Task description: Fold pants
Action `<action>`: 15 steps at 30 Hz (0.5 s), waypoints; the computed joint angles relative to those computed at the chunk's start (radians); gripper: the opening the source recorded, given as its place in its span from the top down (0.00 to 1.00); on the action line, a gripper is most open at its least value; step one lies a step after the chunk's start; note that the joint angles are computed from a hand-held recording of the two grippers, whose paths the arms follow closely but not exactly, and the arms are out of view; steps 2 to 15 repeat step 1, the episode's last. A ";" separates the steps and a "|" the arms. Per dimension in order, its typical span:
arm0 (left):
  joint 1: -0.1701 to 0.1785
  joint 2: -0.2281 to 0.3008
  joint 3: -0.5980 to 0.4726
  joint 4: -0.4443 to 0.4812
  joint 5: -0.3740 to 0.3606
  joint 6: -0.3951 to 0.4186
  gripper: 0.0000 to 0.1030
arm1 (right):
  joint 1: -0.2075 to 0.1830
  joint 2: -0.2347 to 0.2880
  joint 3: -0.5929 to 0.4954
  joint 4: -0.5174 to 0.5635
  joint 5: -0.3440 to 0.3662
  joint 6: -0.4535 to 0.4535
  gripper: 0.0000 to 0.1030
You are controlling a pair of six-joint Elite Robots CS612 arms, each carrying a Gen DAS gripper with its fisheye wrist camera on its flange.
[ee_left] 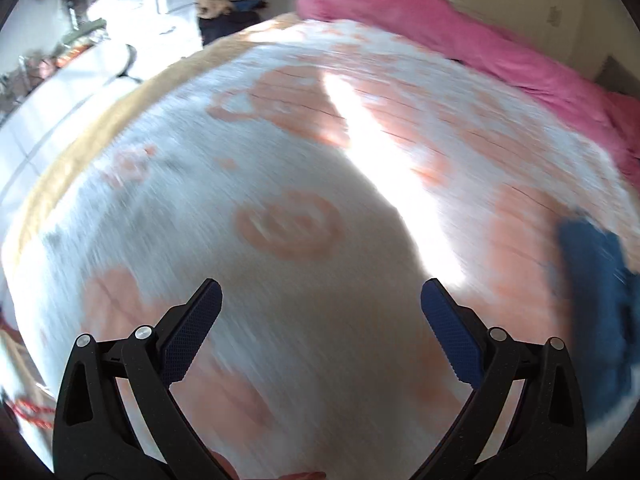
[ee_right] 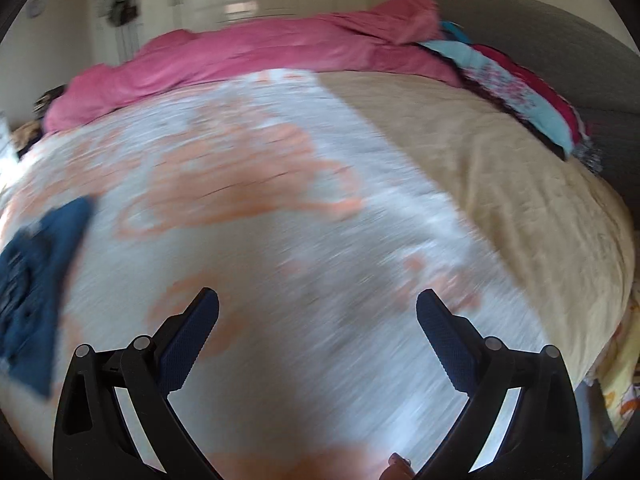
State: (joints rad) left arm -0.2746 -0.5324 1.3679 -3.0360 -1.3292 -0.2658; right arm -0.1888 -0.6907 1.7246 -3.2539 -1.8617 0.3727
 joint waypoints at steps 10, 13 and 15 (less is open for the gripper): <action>0.007 0.022 -0.046 0.029 0.032 -0.002 0.09 | -0.017 0.014 -0.030 0.050 -0.062 0.020 0.04; 0.007 0.022 -0.046 0.029 0.032 -0.002 0.09 | -0.017 0.014 -0.030 0.050 -0.062 0.020 0.04; 0.007 0.022 -0.046 0.029 0.032 -0.002 0.09 | -0.017 0.014 -0.030 0.050 -0.062 0.020 0.04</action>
